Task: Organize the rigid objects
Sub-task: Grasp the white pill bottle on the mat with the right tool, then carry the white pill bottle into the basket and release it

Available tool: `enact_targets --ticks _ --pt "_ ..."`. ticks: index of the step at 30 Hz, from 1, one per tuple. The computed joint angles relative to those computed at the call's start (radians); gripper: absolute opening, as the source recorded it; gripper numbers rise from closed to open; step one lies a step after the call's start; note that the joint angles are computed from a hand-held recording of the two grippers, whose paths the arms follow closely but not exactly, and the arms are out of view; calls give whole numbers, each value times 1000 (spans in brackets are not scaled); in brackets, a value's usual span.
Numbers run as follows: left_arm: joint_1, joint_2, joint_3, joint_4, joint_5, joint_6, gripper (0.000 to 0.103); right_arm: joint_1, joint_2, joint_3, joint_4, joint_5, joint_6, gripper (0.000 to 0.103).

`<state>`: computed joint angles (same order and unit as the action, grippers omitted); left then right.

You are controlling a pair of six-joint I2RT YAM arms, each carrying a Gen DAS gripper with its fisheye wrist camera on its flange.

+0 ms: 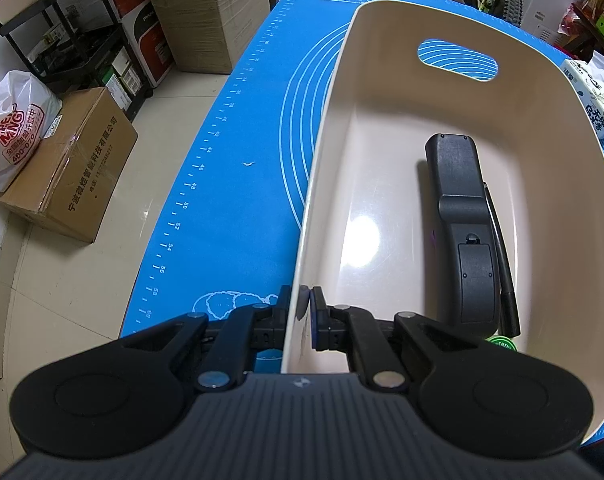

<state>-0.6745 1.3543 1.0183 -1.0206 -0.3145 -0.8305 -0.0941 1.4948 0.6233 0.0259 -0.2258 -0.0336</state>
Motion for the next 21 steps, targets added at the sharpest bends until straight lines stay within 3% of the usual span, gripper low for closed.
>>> enact_targets --ticks 3,6,9,10,21 --pt "1 0 0 0 0 2 10 20 27 -4 4 14 21 74" --pt "2 0 0 1 0 3 10 33 45 -7 9 24 20 60" --pt "2 0 0 0 0 3 10 35 36 -13 7 31 14 56" --pt "2 0 0 0 0 3 10 34 30 -17 4 28 3 44" --pt "2 0 0 1 0 3 10 -19 -162 -63 -77 -39 -59 44"
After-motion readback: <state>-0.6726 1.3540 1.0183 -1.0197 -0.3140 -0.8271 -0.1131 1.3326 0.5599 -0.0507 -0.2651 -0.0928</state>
